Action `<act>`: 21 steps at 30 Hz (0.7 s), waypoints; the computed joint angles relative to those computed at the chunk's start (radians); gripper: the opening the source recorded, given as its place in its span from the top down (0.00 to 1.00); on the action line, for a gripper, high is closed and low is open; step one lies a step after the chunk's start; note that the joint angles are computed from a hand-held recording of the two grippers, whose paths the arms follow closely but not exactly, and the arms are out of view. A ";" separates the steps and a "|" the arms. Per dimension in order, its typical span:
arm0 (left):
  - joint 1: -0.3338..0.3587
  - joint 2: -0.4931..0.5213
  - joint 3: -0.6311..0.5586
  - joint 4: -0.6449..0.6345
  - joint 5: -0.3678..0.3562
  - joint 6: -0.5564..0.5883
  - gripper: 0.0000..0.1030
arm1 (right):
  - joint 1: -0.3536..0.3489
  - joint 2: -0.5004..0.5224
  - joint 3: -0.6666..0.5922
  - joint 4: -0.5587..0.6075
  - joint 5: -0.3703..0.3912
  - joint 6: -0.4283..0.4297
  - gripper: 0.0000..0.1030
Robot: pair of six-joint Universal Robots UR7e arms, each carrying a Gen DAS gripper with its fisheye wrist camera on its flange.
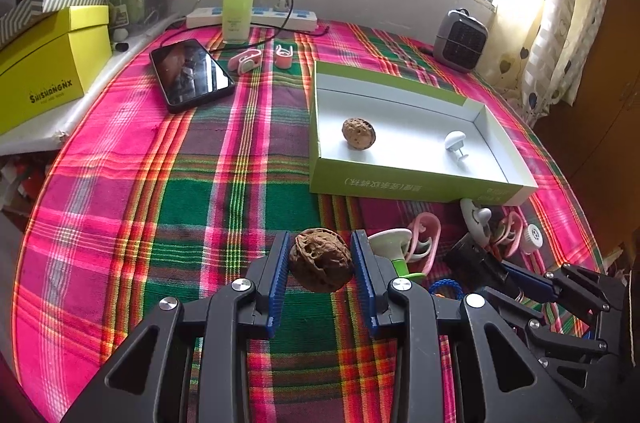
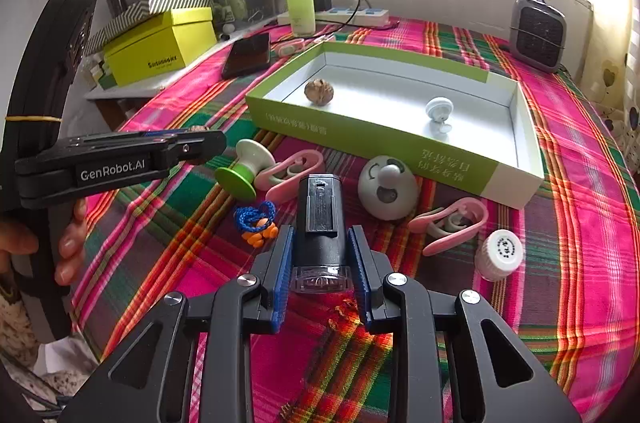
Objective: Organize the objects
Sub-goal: 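Lift and carry the walnut and black device over the box with both grippers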
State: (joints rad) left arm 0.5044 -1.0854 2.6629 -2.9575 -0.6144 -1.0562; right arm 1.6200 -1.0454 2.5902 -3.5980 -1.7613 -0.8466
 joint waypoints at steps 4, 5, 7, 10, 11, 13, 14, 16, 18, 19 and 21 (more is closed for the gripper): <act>-0.014 -0.009 -0.003 0.018 0.007 -0.007 0.72 | 0.001 -0.011 0.003 -0.001 0.005 0.000 0.72; -0.017 -0.010 -0.004 0.022 0.009 -0.010 0.72 | 0.002 -0.011 0.002 0.001 0.005 0.002 0.72; -0.021 -0.011 -0.004 0.024 0.010 -0.009 0.72 | 0.004 -0.012 0.003 -0.001 0.007 0.003 0.72; -0.025 -0.011 -0.009 0.028 0.010 -0.006 0.72 | 0.003 -0.021 0.009 -0.005 0.017 -0.001 0.72; -0.027 -0.011 -0.011 0.030 0.011 -0.007 0.72 | 0.003 -0.022 0.010 -0.007 0.020 -0.002 0.72; -0.030 -0.009 -0.015 0.027 0.012 0.005 0.72 | 0.003 -0.027 0.012 -0.012 0.026 -0.003 0.72; -0.030 -0.009 -0.019 0.030 0.013 0.007 0.72 | 0.004 -0.030 0.011 -0.014 0.028 -0.002 0.72; -0.029 -0.006 -0.025 0.023 0.014 0.022 0.72 | 0.004 -0.033 0.010 -0.016 0.030 -0.002 0.72; -0.027 -0.001 -0.033 0.015 0.016 0.036 0.72 | 0.005 -0.036 0.004 -0.012 0.032 0.000 0.72; -0.024 0.003 -0.036 0.006 0.016 0.047 0.72 | 0.005 -0.039 0.003 -0.011 0.033 0.000 0.72; -0.019 0.009 -0.045 0.000 0.016 0.058 0.72 | 0.007 -0.042 -0.001 -0.009 0.034 0.003 0.72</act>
